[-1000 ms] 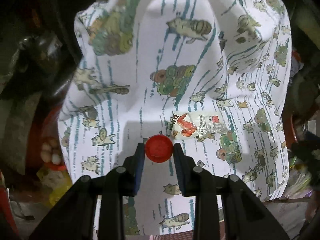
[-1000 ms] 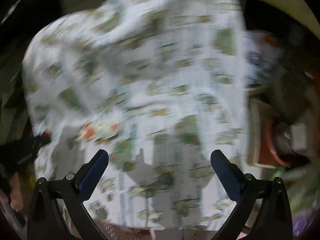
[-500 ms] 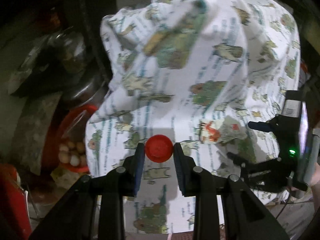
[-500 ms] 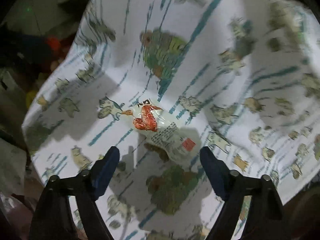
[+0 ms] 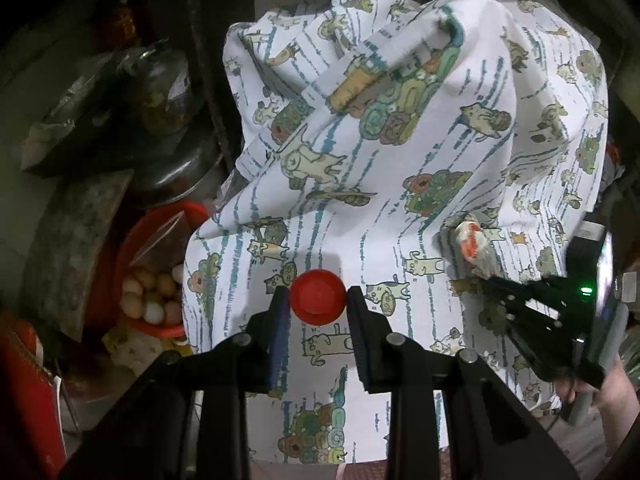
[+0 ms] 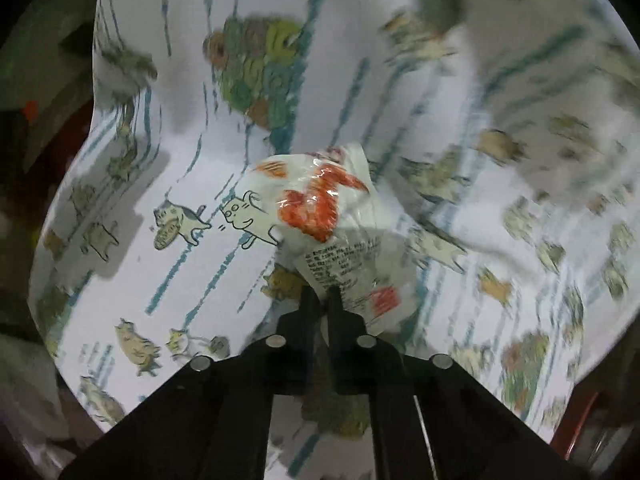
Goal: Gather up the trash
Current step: 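Grasp the red bottle cap with the left gripper while the right grasps the white-red wrapper, then carry the red cap and wrapper over the pink wastebasket and open both grippers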
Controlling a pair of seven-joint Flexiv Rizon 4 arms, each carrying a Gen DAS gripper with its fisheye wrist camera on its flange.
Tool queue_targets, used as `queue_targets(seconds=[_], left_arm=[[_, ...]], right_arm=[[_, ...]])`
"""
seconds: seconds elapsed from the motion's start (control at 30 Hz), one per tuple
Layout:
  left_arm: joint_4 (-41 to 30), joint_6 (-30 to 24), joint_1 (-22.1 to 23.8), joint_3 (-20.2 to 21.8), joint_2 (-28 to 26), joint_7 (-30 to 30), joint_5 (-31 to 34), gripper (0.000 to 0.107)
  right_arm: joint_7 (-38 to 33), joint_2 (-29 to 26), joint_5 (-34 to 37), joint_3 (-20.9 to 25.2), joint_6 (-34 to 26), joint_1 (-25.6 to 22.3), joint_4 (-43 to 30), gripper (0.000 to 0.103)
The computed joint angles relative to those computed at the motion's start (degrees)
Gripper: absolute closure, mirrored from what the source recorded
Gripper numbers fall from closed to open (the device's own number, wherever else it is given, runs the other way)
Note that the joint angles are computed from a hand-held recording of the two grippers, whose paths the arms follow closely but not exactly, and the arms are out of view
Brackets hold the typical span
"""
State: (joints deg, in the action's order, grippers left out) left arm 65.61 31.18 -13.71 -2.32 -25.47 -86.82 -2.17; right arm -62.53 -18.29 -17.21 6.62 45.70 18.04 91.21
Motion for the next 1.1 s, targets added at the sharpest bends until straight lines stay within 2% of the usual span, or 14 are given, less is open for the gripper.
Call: queue_targets(seconds=[0.23, 0.47, 0.6, 0.7, 0.83, 0.97, 1.1], left_arm=[[5.0, 2.3, 0.3, -0.7, 3.7, 1.0, -2.1, 0.08], [13.3, 5.6, 0.8, -1.5, 10.6, 0.8, -6.2, 0.08], [17.5, 4.9, 1.2, -1.7, 14.6, 0.3, -9.0, 0.08], [21.0, 5.3, 1.6, -1.6, 17.4, -0.6, -11.5, 0.08], [26.2, 5.7, 1.7, -1.2, 21.3, -2.7, -13.5, 0.08], [30.3, 5.2, 1.6, -1.4, 23.4, -2.8, -14.7, 0.08], [33.6, 3.9, 1.1, -1.7, 24.2, -2.9, -14.3, 0.08]], right_arm=[[7.4, 9.5, 5.7, 2.5, 8.5, -0.7, 7.8, 0.101], [21.3, 17.0, 2.8, 3.9, 16.0, 0.1, 14.0, 0.101], [28.6, 21.0, 2.9, 5.4, 17.7, 0.2, 16.9, 0.101], [35.9, 24.3, 0.5, 7.0, 21.7, -0.3, 20.3, 0.101], [43.1, 27.4, -2.4, 9.3, 21.8, -0.4, 23.4, 0.101], [43.9, 29.4, 3.1, 10.3, 23.5, 2.1, 27.4, 0.101], [46.1, 30.6, 6.5, 11.6, 22.4, 3.9, 31.4, 0.101]])
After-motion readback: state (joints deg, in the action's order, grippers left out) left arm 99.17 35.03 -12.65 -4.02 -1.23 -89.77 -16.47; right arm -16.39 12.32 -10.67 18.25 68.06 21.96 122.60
